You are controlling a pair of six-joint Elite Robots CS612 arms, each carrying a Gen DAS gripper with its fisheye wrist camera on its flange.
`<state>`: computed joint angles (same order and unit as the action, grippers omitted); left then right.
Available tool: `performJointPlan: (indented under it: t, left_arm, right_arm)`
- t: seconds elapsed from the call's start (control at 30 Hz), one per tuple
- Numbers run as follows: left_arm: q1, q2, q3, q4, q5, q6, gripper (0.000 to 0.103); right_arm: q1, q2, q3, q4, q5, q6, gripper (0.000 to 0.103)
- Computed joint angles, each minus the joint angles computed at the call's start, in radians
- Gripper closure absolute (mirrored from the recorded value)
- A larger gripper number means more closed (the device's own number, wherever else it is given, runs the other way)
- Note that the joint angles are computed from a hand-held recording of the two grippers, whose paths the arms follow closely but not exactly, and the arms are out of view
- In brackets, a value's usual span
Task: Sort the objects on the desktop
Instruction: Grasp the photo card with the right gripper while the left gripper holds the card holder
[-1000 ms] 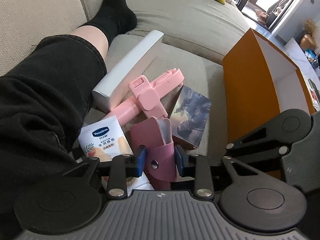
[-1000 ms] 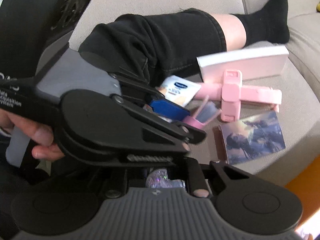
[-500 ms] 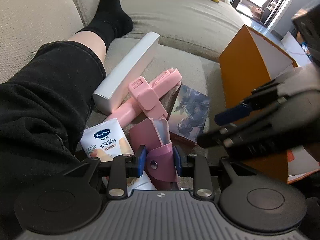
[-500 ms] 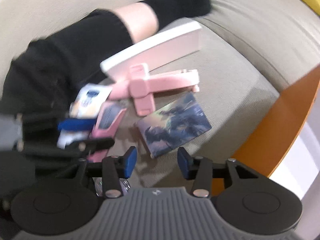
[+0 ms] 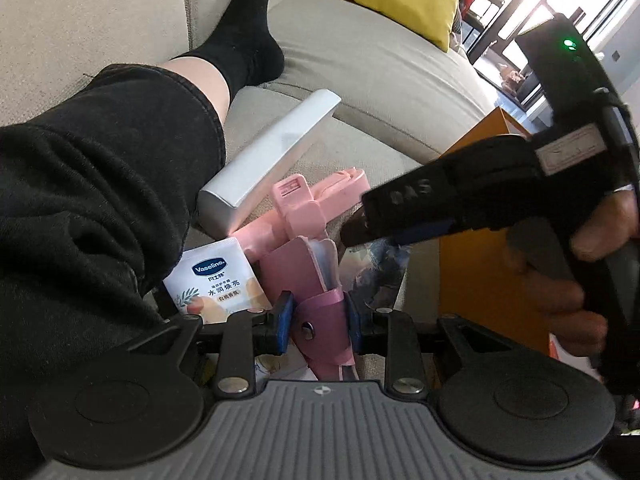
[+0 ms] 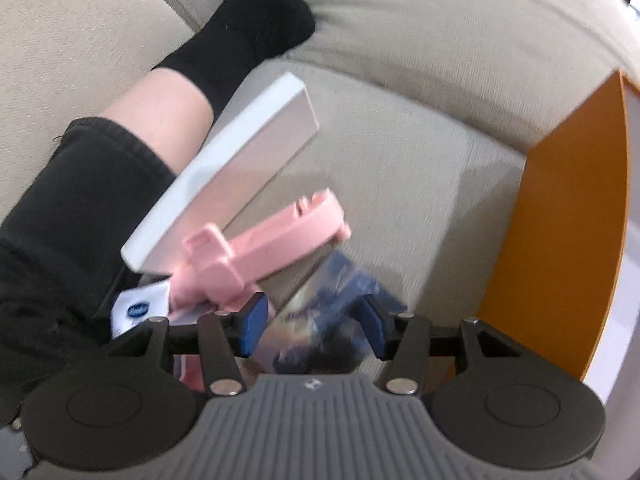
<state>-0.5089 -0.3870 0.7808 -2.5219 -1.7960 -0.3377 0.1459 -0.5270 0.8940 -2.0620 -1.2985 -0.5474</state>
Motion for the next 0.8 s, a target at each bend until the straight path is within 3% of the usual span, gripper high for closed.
performJointPlan:
  t: [0.13, 0.23, 0.5, 0.8]
  left_arm:
    - [0.002, 0.0, 0.002, -0.008, -0.008, 0.002, 0.071]
    - [0.003, -0.002, 0.011, -0.018, -0.011, 0.005, 0.071]
    - [0.004, 0.001, 0.01, -0.026, -0.019, 0.005, 0.071]
    - [0.003, 0.001, 0.006, -0.012, -0.011, 0.004, 0.071]
  right_arm:
    - [0.021, -0.034, 0.096, -0.167, -0.086, -0.065, 0.046]
    - [0.02, -0.047, 0.139, -0.244, -0.086, -0.107, 0.04]
    - [0.02, -0.044, 0.107, -0.149, -0.172, -0.125, 0.038]
    - [0.02, -0.038, 0.119, -0.145, -0.191, -0.125, 0.037]
